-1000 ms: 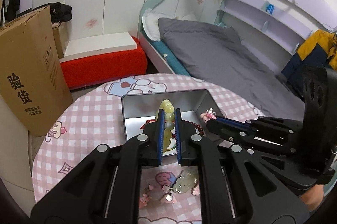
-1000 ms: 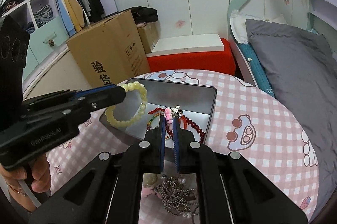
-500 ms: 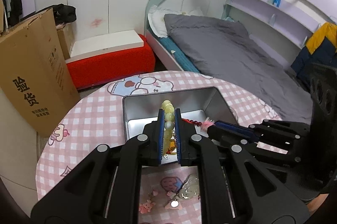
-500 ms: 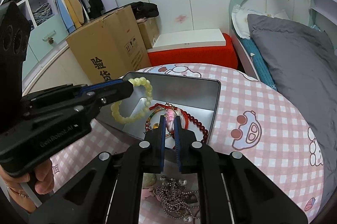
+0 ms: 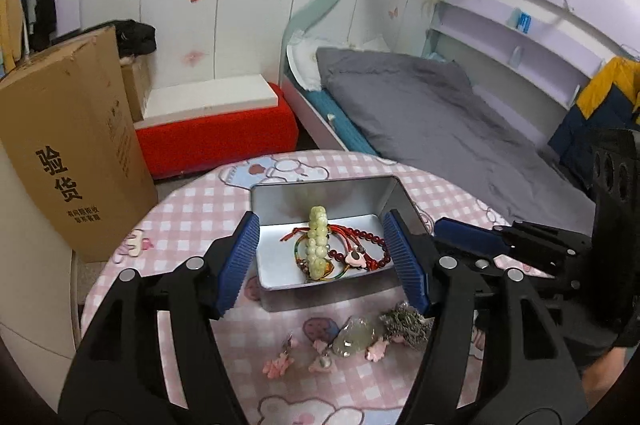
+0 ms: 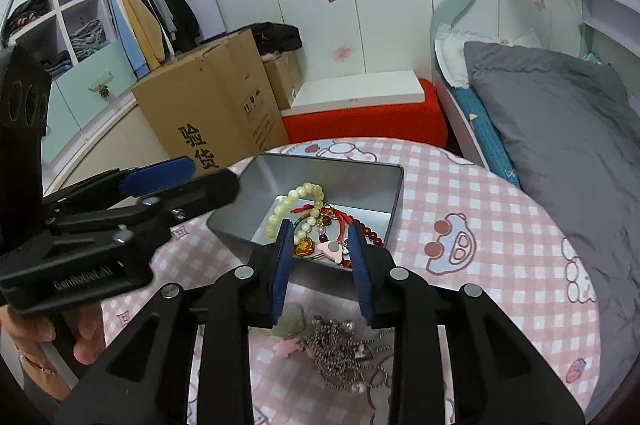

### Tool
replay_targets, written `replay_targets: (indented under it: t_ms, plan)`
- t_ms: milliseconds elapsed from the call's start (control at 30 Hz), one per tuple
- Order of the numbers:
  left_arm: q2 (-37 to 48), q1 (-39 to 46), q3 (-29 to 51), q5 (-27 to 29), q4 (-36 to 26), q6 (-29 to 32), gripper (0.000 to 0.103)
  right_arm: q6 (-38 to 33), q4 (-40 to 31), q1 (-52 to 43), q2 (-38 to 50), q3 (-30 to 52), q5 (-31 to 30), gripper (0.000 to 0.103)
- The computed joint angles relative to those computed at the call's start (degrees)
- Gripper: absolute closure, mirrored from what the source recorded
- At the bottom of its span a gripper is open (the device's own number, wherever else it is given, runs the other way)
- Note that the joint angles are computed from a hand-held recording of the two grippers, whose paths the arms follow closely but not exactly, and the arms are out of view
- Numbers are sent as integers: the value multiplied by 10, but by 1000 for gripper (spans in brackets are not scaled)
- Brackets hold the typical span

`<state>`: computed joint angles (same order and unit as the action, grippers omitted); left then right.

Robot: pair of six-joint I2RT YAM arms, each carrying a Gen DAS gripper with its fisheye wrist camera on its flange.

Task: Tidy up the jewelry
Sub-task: 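Open both tools to release the bracelet and charm into the box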

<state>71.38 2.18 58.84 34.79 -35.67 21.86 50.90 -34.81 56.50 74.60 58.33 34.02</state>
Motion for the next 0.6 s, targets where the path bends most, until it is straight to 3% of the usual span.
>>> replay_targets:
  t_ms: [233,433,600]
  plan:
    - [-41,120,5,84,-76,70,39,57,-68,72,-17,18,60,73]
    - [-44,179,-18,95,-119,148,39,121,-109,128,-6,21,88,72]
    - [-25,189,-51,68,-116,183,39,157,-100,151,12,5,77,71]
